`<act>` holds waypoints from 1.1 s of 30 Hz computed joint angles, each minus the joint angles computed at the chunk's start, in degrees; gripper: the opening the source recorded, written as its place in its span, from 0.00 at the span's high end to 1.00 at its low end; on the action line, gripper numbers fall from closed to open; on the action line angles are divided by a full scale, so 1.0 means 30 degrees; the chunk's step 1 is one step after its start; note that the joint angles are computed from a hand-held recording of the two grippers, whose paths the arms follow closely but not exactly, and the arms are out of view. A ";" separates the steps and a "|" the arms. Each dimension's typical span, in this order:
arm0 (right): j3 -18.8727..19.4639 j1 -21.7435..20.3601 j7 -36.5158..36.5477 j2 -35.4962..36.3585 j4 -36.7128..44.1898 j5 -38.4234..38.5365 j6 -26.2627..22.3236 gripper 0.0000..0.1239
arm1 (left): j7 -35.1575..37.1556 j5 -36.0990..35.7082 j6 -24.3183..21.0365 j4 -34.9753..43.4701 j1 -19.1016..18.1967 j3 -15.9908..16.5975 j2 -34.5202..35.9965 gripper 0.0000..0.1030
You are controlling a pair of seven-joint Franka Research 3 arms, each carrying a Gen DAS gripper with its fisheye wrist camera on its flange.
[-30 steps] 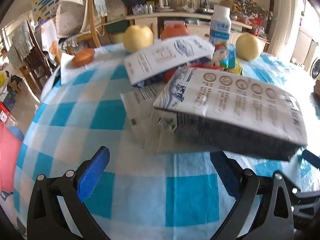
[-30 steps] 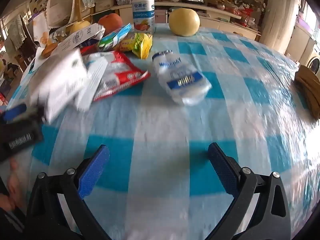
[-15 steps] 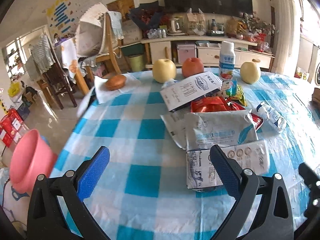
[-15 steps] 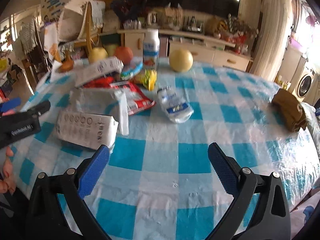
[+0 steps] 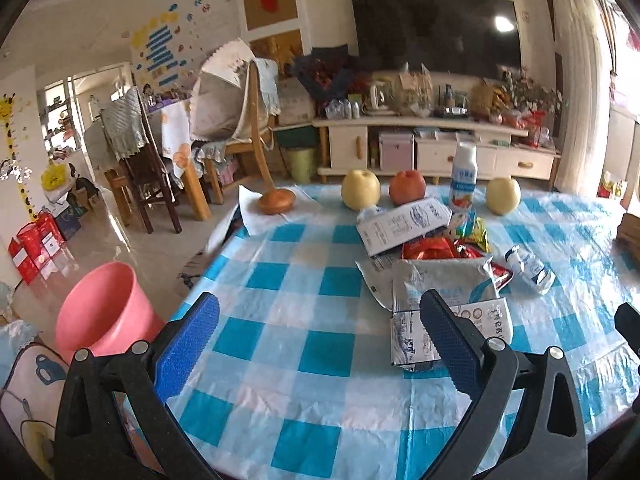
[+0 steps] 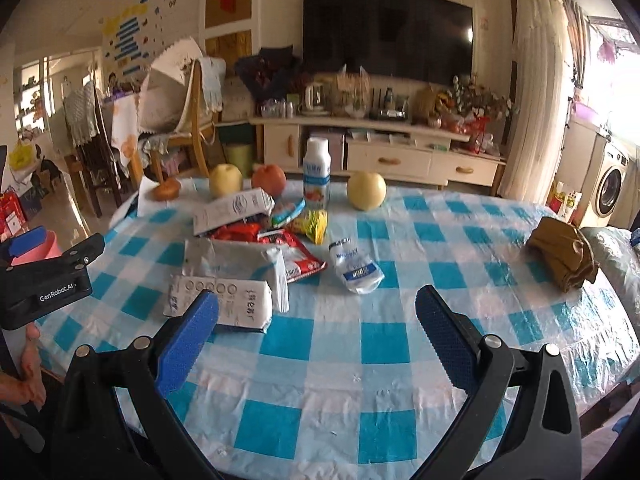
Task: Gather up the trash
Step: 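Pull both tools back from the packages and move over the table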
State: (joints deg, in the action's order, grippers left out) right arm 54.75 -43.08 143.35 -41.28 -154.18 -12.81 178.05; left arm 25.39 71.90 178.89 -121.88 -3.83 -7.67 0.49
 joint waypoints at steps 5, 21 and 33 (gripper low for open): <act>-0.0107 0.0417 0.0221 -0.1097 -0.0345 0.0224 0.0109 0.20 | -0.2221 0.2189 0.0030 -0.0214 0.0377 -0.0138 -0.0842 0.04; 0.0050 0.1106 0.0032 -0.3449 -0.1479 0.1529 0.1559 0.20 | -0.7335 0.7216 0.0055 -0.0211 0.0809 -0.0243 -0.2070 0.04; 0.0864 0.0776 -0.1660 -0.3328 -0.1857 0.3488 0.2967 0.20 | -0.7321 0.7254 0.0024 -0.0246 0.0697 -0.0137 -0.2147 0.04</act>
State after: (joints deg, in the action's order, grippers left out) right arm 57.34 -40.75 138.37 -51.26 -159.76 -2.34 186.95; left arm 3.43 93.66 178.97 -122.62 -1.74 -8.08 -5.95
